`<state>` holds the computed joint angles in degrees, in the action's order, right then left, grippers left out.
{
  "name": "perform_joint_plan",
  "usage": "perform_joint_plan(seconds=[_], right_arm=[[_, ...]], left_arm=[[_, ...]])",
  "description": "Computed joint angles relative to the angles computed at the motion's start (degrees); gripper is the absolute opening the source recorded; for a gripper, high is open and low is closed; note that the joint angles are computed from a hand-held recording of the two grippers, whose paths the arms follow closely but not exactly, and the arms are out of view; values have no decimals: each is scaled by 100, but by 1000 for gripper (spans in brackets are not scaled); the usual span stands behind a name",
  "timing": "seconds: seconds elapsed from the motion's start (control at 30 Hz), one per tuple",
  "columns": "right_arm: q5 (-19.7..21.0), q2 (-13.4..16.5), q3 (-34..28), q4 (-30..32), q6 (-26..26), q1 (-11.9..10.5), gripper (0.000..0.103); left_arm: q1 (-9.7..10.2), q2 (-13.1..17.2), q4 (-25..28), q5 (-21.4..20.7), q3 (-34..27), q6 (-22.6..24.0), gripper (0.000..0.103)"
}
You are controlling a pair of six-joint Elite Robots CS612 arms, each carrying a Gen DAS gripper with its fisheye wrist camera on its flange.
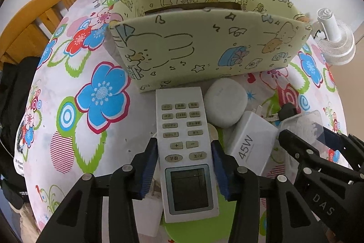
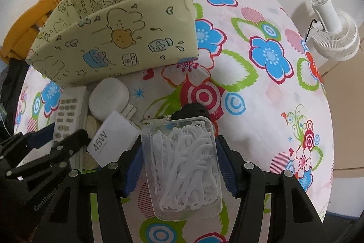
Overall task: Organize rigid objects
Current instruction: 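Close the left tool on the remote while the right tool grips the clear floss box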
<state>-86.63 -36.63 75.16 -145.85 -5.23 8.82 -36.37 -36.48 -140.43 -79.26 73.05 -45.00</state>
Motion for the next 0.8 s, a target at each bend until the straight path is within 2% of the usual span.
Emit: perform_joint_plan(seconds=[0.8], right_arm=[[208,-470,428,-359,-126,53,63]], left_arm=[[-101,-406,-198,333,351,-8,46]])
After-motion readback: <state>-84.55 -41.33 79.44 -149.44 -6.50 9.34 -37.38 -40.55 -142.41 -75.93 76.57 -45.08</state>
